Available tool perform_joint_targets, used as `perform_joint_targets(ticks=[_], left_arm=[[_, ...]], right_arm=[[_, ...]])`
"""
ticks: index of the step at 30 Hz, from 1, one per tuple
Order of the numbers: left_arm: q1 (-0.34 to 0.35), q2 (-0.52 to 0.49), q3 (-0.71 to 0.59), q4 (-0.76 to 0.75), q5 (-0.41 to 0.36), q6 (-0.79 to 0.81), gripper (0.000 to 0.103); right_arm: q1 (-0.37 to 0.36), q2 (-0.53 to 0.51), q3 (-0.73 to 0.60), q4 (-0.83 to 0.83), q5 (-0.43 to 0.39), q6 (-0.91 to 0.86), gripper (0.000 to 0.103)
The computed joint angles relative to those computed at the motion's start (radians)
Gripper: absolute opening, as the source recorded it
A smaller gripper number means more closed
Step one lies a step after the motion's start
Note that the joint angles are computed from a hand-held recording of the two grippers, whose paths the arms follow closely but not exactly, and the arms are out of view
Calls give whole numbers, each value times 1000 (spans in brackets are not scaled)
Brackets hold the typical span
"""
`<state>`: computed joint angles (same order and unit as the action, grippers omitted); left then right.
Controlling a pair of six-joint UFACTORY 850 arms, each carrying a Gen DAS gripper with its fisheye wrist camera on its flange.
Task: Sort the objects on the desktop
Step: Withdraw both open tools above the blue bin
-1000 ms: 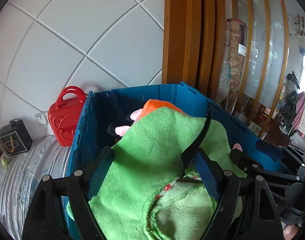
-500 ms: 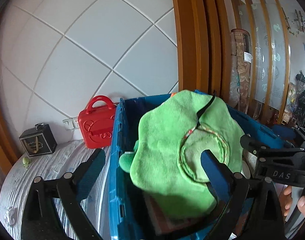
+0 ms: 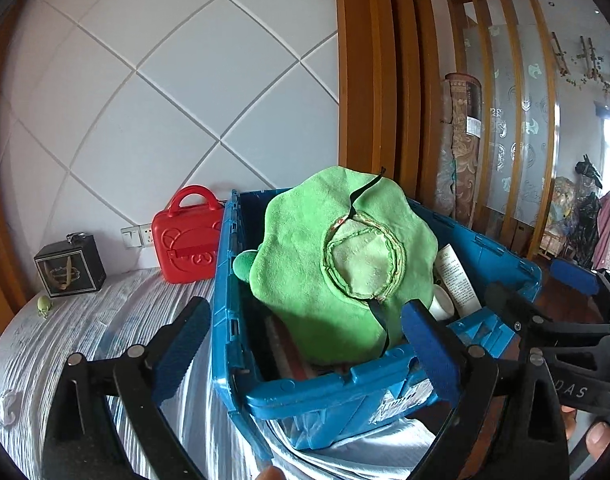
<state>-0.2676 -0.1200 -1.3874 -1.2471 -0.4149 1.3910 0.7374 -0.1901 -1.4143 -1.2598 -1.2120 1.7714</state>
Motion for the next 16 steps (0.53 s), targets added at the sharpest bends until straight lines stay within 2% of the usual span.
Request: perform_joint_targets(ticks=[16], left_arm=[[15, 54, 42, 62, -23, -76, 98]], right_arm=[[49, 41, 30, 25, -70, 22, 103]])
